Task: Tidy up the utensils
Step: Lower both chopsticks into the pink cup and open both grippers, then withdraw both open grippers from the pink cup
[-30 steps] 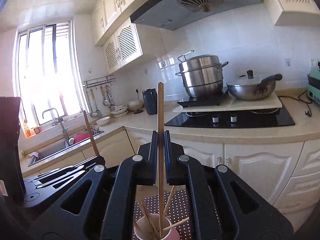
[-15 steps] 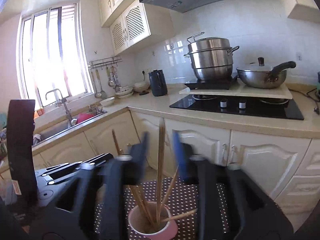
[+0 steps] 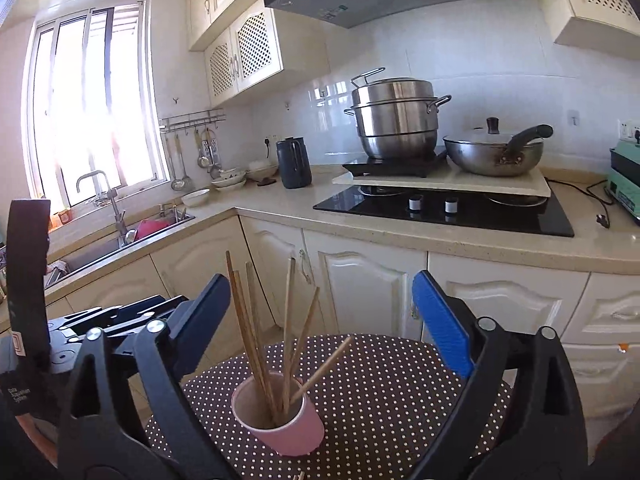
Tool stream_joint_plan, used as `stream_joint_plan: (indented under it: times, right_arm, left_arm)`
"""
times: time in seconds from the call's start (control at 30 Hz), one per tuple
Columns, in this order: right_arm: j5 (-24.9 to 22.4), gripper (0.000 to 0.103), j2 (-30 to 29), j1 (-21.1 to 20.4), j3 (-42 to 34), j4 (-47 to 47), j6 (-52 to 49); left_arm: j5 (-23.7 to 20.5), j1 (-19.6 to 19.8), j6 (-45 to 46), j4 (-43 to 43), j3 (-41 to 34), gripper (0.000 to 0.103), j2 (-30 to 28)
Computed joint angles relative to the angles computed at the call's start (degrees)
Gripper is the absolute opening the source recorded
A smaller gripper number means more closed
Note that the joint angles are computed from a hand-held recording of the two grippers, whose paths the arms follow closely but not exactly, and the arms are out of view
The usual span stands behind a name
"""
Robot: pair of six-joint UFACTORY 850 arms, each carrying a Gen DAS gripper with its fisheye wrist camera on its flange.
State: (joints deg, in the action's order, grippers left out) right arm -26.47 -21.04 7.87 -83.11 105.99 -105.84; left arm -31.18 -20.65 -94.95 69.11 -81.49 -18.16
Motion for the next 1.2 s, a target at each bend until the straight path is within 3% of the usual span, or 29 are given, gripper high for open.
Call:
stream_joint_plan:
  times: [0.17, 0.37, 0.43, 0.53, 0.73, 0.83, 0.9, 1.0, 1.1, 1.2]
  right_arm:
    - [-0.58, 0.095, 1.89, -1.54, 2.57, -0.72, 1.08]
    - [-4.48, 0.097, 8.08, -2.74, 10.61, 13.74, -16.01]
    - [-5.68, 0.097, 9.77, -3.23, 12.54, 14.83, -17.28]
    - [-11.16, 0.097, 11.75, -4.71, 16.01, 15.1, -17.06]
    - [-11.92, 0.097, 15.94, -4.86, 21.96, 22.29, -27.15]
    - [-13.2, 0.097, 16.99, -5.66, 23.72, 21.51, -25.8]
    - [-13.47, 0.097, 17.56, -6.01, 24.69, 21.08, -24.82]
    - [-14.92, 0.097, 18.3, -6.72, 26.34, 20.0, -23.54]
    - [-13.97, 0.097, 19.31, -6.55, 28.14, 21.12, -26.06]
    - [-11.34, 0.097, 20.44, -6.15, 29.58, 21.68, -28.02]
  left_arm:
    - [-2.1, -1.8, -4.55, 4.99, 3.45, 0.04, 3.03]
    - [-5.41, -4.36, -11.67, 12.15, 7.99, 0.049, 6.71]
    - [-6.78, -5.22, -12.44, 13.05, 8.73, 0.053, 7.37]
    - [-7.13, -6.2, -16.52, 16.29, 10.94, 0.054, 9.2]
    - [-10.02, -8.96, -25.46, 26.49, 15.91, 0.063, 12.38]
    - [-12.0, -10.31, -28.04, 28.37, 17.75, 0.064, 13.24]
    - [-11.93, -10.85, -29.41, 29.56, 19.28, 0.071, 14.06]
    - [-15.76, -12.54, -31.93, 32.35, 21.4, 0.075, 14.46]
    - [-19.43, -14.37, -35.69, 35.77, 24.26, 0.079, 15.07]
    - [-18.81, -15.13, -34.63, 33.98, 25.16, 0.081, 15.35]
